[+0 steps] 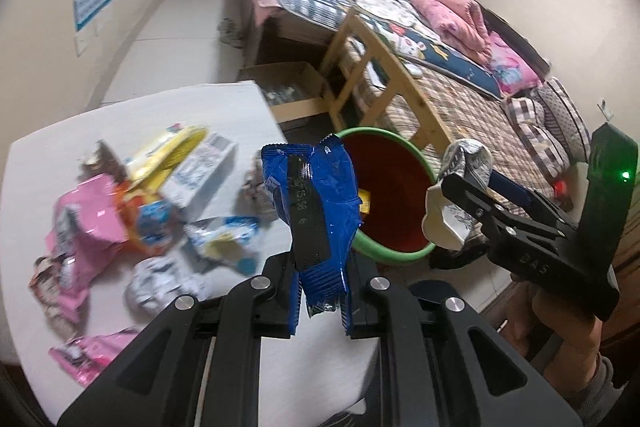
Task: Collect trash
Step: 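Carry the paper cup and blue wrapper over the red bucket and release both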
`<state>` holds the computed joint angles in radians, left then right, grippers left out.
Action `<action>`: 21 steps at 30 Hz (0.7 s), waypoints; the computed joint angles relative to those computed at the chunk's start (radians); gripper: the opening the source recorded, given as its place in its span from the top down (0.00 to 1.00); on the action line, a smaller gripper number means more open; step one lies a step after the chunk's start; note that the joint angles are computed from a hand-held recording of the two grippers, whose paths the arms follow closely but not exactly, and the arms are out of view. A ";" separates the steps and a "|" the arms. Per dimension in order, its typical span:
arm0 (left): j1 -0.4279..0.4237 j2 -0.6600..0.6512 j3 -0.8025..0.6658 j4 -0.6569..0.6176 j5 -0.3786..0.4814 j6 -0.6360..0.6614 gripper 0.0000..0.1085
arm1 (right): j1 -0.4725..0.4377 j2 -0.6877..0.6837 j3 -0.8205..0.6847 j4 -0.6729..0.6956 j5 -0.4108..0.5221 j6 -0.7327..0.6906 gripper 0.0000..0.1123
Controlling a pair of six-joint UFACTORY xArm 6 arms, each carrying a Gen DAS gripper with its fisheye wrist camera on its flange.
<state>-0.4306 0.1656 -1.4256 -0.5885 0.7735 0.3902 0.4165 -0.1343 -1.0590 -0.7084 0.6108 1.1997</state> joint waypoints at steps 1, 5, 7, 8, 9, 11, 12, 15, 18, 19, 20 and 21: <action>-0.006 0.016 -0.018 0.001 0.004 -0.005 0.88 | -0.019 -0.004 0.011 0.005 -0.008 -0.011 0.22; -0.042 0.093 -0.099 0.008 0.017 -0.026 0.88 | -0.073 -0.018 0.044 0.026 -0.037 -0.043 0.22; -0.057 0.127 -0.136 0.014 0.024 -0.032 0.88 | -0.100 -0.023 0.060 0.037 -0.053 -0.060 0.22; -0.065 0.145 -0.157 0.017 0.030 -0.036 0.88 | -0.115 -0.025 0.070 0.043 -0.063 -0.067 0.22; -0.077 0.172 -0.189 0.021 0.038 -0.042 0.88 | -0.126 -0.032 0.083 0.051 -0.073 -0.075 0.22; -0.091 0.206 -0.232 0.026 0.049 -0.049 0.88 | -0.157 -0.033 0.106 0.080 -0.099 -0.101 0.22; -0.100 0.231 -0.263 0.028 0.057 -0.052 0.88 | -0.162 -0.033 0.112 0.087 -0.104 -0.106 0.22; -0.117 0.295 -0.346 0.042 0.080 -0.065 0.88 | -0.186 -0.032 0.139 0.110 -0.132 -0.125 0.22; -0.132 0.352 -0.423 0.061 0.098 -0.086 0.88 | -0.215 -0.026 0.158 0.139 -0.158 -0.153 0.21; -0.135 0.367 -0.445 0.064 0.105 -0.091 0.88 | -0.223 -0.023 0.164 0.147 -0.167 -0.158 0.21; -0.138 0.389 -0.475 0.070 0.113 -0.097 0.88 | -0.230 -0.020 0.169 0.154 -0.175 -0.166 0.21; -0.141 0.404 -0.497 0.076 0.119 -0.105 0.88 | -0.235 -0.015 0.170 0.166 -0.180 -0.179 0.21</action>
